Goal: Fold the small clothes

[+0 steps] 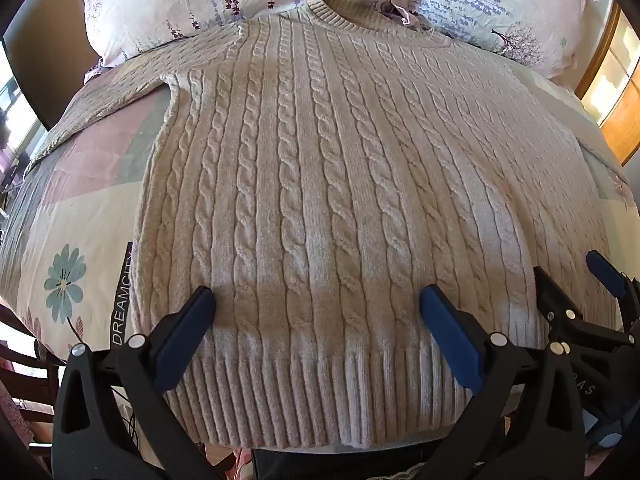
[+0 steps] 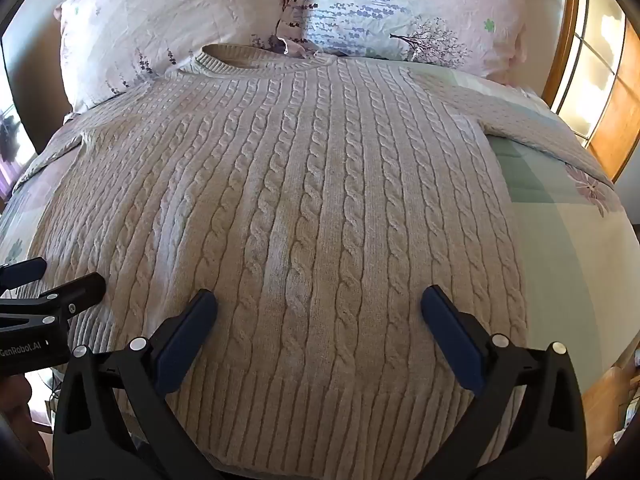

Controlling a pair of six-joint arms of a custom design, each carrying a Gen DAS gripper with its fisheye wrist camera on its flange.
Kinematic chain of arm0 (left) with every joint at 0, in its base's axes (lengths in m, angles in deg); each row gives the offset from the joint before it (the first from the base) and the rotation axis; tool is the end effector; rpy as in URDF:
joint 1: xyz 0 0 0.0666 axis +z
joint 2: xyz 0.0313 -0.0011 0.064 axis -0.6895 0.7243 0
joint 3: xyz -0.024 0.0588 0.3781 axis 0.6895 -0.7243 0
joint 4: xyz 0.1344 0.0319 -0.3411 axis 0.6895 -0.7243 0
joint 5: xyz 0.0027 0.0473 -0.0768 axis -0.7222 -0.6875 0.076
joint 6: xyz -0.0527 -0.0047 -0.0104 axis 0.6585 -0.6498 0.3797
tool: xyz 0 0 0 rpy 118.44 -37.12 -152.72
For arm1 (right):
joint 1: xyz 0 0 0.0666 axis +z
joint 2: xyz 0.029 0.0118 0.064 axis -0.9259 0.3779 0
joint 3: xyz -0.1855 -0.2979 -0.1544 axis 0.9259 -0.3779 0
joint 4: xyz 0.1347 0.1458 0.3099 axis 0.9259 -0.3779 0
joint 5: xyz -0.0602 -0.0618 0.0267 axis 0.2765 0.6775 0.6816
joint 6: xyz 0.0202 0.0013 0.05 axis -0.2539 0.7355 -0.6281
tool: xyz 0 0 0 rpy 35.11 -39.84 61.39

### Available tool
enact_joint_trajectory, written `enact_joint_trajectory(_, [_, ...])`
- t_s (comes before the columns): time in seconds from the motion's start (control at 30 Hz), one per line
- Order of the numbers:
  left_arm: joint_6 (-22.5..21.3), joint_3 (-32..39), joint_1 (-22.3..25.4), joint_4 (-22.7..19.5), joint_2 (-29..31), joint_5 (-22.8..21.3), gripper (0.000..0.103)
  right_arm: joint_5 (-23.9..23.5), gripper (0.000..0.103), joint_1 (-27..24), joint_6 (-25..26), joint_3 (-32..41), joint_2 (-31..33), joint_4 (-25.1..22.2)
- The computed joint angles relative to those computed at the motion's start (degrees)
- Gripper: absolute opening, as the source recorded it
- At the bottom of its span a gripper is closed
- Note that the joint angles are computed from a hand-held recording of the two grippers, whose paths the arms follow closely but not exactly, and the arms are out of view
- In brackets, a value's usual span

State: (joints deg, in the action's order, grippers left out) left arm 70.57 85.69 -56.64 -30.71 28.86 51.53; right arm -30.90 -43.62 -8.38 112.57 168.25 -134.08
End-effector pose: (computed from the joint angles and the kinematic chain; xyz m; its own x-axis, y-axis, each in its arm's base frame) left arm 0.6017 -0.1297 0.2633 -0.8114 -0.3715 -0.4514 -0.4170 0.9089 0.0016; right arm 0.6841 0.3067 0.2816 -0.7815 -0.3002 -0.5470 -0.3741 0.9270 0.0258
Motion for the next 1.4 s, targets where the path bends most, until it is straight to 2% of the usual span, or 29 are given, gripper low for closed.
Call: enact_joint_trajectory(1.4, [-0.5,0.4,0.3,0.4,0.3,-0.4,0.101,0.0,0.102,0.0,0.0,0.2,0.1,-0.2])
